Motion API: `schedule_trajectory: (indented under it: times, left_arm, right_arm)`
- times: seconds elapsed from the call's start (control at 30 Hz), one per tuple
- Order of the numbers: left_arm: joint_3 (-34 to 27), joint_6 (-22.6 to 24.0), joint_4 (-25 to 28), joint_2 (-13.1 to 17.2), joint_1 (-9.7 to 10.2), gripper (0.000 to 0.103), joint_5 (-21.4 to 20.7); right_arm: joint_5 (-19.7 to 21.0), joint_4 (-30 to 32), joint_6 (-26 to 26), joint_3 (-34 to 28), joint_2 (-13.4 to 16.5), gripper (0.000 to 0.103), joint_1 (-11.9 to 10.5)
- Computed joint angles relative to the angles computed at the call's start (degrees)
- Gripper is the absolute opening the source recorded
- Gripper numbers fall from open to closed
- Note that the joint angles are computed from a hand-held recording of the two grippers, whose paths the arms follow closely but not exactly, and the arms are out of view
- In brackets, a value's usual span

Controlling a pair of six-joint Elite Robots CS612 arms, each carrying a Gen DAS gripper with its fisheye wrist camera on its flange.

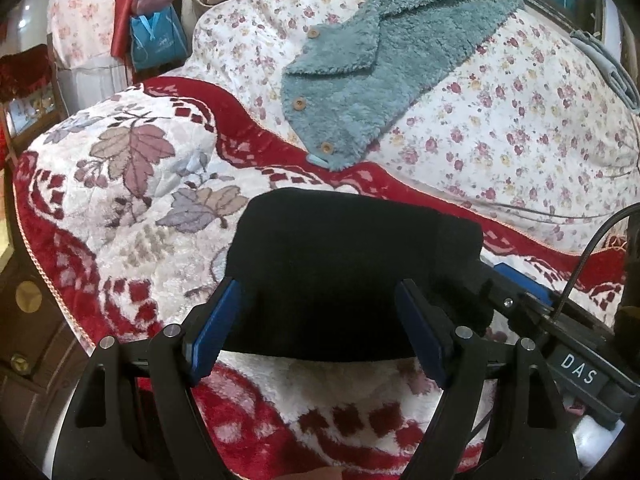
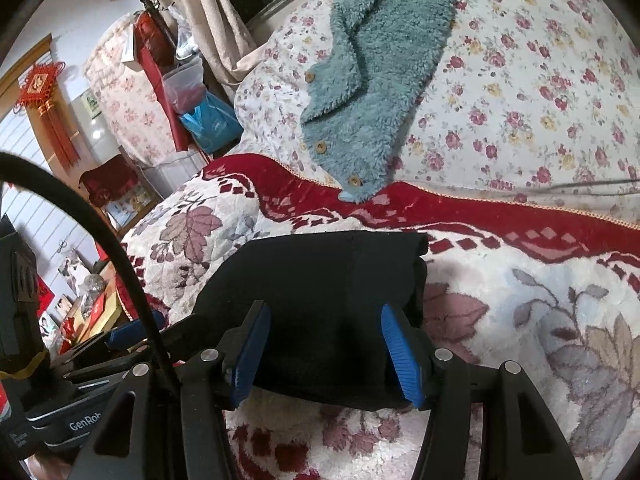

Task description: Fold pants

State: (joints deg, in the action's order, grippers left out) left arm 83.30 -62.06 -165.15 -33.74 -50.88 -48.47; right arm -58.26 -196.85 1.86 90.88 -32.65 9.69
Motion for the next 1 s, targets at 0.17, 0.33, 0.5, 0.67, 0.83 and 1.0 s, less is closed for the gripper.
schedule_trajectory:
  times: [0.17, 0.33, 0.5, 0.67, 0.83, 1.0]
  left_arm:
    - [0.53, -1.4, 0.66, -0.26, -0.16, 0.08, 1.49]
    - [0.72, -2.44, 1.75, -0.41, -0.03, 0.08, 1.47]
    - [1.4, -4.13, 1.61, -0.68, 0.03, 0.08, 1.47]
    - [1.71, -4.8, 1.8, -0.83, 0.17, 0.08, 1.36]
    - [1.72, -4.65, 1.84, -0.82, 0.25, 0.08, 1.18]
    - [1.68, -4.86, 1.91, -0.8, 0.22, 0.08, 1.17]
  right_arm:
    - [-0.42, 0.03, 0.33, -0.07, -0.02, 0.057, 0.06]
    - [-0.55, 0.75, -0.38, -0.21, 0.0, 0.057, 0.33]
    - [-0.56, 1.32, -1.17, -0.35, -0.01, 0.057, 0.56]
    - [-0.83, 1.53, -1.28, -0.49, 0.02, 0.057, 0.7]
    - [-0.86, 2.3, -1.42, -0.65, 0.04, 0.057, 0.71]
    - [-0.68, 2.6, -1.84, -0.65, 0.01, 0.057, 0.72]
